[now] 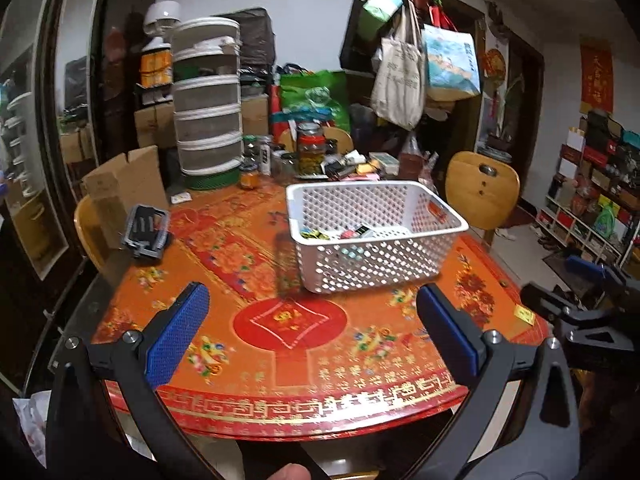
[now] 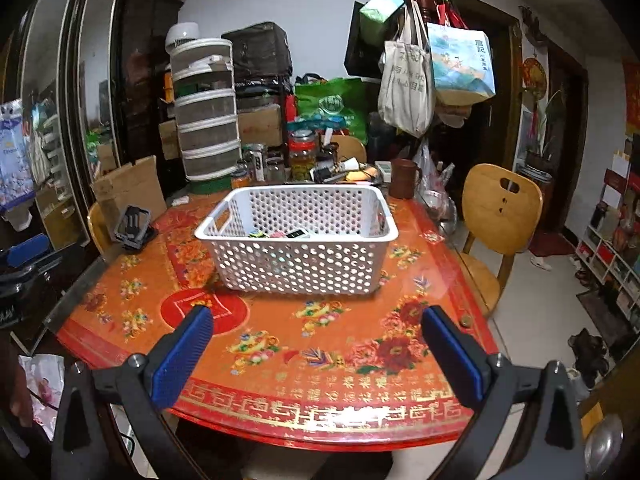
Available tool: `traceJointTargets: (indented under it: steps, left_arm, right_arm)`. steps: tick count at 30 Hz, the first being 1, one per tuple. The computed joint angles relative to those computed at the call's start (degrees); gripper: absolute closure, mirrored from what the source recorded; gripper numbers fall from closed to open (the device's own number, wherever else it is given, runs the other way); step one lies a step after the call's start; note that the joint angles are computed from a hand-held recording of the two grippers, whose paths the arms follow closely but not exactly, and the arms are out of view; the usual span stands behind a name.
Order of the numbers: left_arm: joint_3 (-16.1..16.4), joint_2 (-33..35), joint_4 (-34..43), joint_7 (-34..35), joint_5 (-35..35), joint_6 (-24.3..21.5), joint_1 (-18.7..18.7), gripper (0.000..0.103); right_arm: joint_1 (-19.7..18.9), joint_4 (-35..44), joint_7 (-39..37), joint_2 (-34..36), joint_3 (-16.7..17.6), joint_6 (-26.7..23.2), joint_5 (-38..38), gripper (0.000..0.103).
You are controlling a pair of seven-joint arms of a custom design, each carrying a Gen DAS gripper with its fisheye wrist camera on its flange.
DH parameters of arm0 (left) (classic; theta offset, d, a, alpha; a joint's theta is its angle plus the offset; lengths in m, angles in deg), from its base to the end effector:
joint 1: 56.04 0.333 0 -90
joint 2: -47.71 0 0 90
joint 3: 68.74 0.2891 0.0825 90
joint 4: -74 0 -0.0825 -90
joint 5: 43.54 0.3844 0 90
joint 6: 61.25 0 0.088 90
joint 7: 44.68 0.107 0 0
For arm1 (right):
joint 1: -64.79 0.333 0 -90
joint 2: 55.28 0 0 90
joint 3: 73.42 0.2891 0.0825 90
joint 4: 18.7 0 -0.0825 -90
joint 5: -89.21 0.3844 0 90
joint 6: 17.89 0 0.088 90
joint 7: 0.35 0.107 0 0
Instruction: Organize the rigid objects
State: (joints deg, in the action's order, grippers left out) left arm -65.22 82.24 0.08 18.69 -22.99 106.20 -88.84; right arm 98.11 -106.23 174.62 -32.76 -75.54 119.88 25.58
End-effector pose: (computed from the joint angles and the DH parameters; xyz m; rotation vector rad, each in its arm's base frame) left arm 0.6435 -0.4020 0.4974 -1.3059 1.9360 -1.1423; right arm 0.6044 0.3635 0.4642 -1.4283 1.8301 -1.0255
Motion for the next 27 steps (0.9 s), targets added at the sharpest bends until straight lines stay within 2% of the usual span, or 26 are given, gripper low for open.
traceJointTargets:
  steps: [5,8,27]
  left_arm:
    - [-2.49,6.0,9.24,4.05,-2.72,-6.1,0.43,0.001]
    - [-3.6,7.38,11.36,4.67,-3.13,-7.06,0.96,0.001]
    - [-2.41,6.34,9.62,4.11,-3.2,-5.34,0.45,0.001]
  right_arm:
    - [-0.76,-0.5,0.49,-0.28,-0.19,2.17,0.63,0.0]
    - [-0.41,-0.39,0.36,-0.33,-0.22,1.16,0.06,0.0]
    - [-0.48,-1.18,1.0,-0.98,-0.01,2.02,-0.71,0.0]
